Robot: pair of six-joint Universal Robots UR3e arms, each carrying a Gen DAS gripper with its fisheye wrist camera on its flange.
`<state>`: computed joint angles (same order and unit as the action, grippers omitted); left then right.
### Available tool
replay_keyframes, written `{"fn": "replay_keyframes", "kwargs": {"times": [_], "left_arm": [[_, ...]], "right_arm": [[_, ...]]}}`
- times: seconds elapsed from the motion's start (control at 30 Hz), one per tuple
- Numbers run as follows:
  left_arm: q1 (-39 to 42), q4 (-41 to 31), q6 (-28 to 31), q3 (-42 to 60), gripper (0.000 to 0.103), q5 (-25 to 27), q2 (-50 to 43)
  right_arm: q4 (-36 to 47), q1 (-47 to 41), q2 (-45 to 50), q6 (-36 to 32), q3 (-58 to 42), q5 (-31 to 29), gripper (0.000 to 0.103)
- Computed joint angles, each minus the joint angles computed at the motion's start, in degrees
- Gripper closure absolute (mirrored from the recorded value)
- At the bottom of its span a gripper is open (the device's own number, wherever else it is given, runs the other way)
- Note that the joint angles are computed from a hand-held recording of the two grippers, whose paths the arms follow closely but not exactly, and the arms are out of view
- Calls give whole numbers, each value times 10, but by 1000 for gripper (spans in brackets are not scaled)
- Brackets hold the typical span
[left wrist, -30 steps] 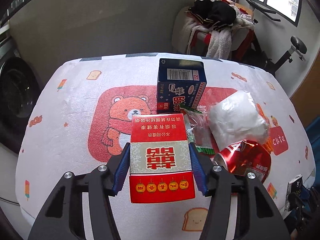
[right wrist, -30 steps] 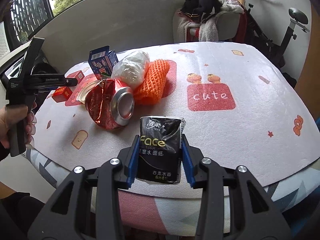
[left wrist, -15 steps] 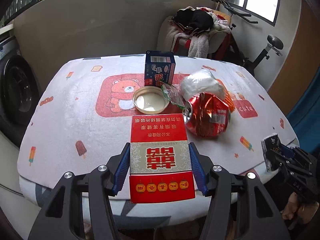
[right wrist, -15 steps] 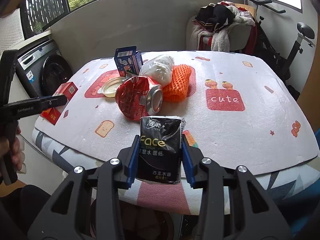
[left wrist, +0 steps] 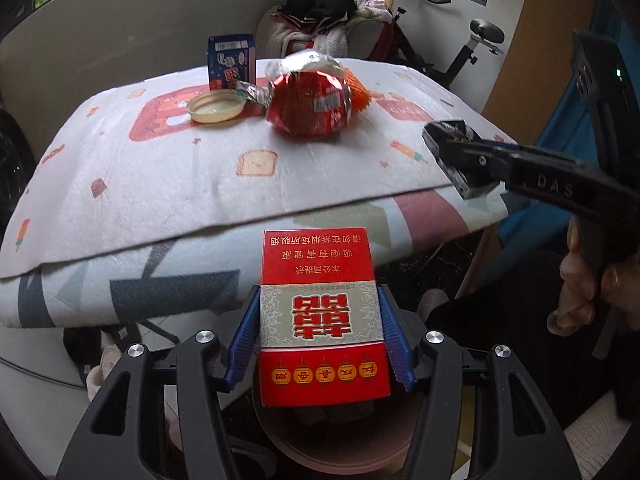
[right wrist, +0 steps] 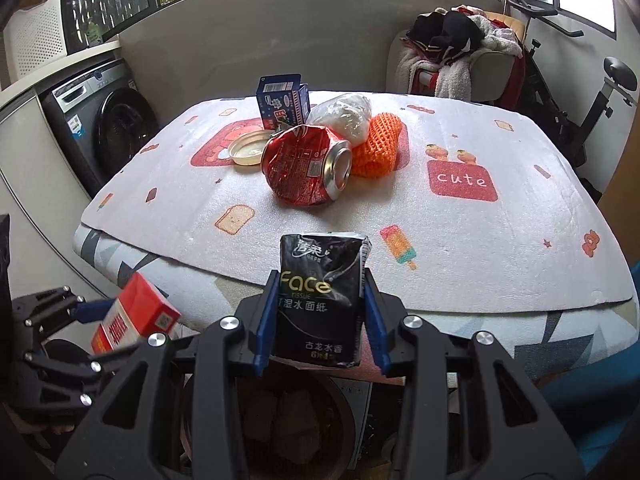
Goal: Collect trash
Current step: 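Carry both items to the bin and open the left tool to drop the red box, then lower the tissue pack into the bin and open the right tool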
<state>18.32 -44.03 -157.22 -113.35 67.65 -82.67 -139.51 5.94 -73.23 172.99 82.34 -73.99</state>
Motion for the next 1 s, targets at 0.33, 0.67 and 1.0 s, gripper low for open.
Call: {"fn": "replay_keyframes", "kwargs": {"times": [0.33, 0.67, 1.0], "left_arm": [[-8, -18, 2, -57, 34, -18, 19], [55, 27, -47, -78, 11, -31, 88], [120, 76, -94, -93, 8, 0, 104]], "right_arm": [[-9, 1, -18, -8, 44, 2, 62], [1, 15, -23, -15, 81, 12, 62], [47, 72, 10, -44, 81, -20, 61]]}}
